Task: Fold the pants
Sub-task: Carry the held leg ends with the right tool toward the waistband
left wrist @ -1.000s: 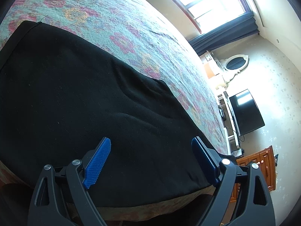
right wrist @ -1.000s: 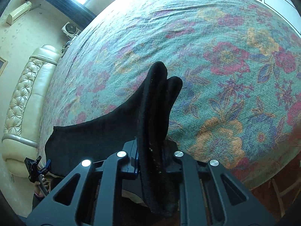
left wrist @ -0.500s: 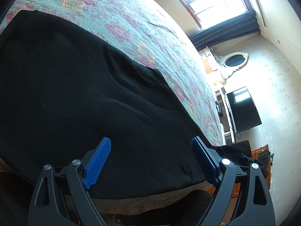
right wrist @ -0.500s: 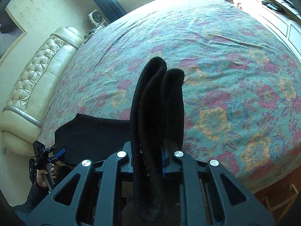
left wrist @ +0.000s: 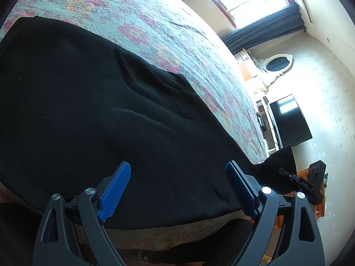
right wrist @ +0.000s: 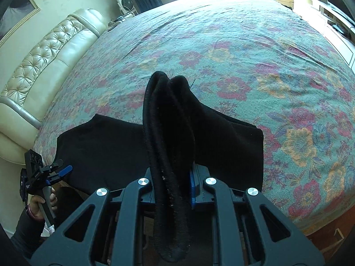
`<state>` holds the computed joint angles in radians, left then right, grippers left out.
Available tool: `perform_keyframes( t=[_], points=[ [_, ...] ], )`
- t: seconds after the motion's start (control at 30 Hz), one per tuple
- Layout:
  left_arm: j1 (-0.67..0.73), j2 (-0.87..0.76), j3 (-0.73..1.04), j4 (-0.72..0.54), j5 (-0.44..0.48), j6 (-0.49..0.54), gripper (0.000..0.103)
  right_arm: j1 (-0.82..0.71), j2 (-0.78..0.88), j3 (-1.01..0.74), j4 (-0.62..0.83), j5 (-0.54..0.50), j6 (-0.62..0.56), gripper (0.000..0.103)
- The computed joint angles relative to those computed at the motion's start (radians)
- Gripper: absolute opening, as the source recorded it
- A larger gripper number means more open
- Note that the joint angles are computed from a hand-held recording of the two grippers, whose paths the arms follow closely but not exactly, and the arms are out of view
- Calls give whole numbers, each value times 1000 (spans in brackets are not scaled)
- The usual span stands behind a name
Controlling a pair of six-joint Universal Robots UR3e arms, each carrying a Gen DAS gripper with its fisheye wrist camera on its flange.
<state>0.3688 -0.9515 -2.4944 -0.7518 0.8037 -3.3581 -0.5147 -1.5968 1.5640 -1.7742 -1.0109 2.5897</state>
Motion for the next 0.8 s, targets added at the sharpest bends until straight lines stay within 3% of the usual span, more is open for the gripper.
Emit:
perform_keyframes(
  t=[0.33,0.8],
  points=[
    [-39,-40,5,54,19,-19,87,189,21,77,-197,-89,142,16],
    [-41,-42,-1,66,18,-28,87,414,120,76,-367,-221,286,16]
  ],
)
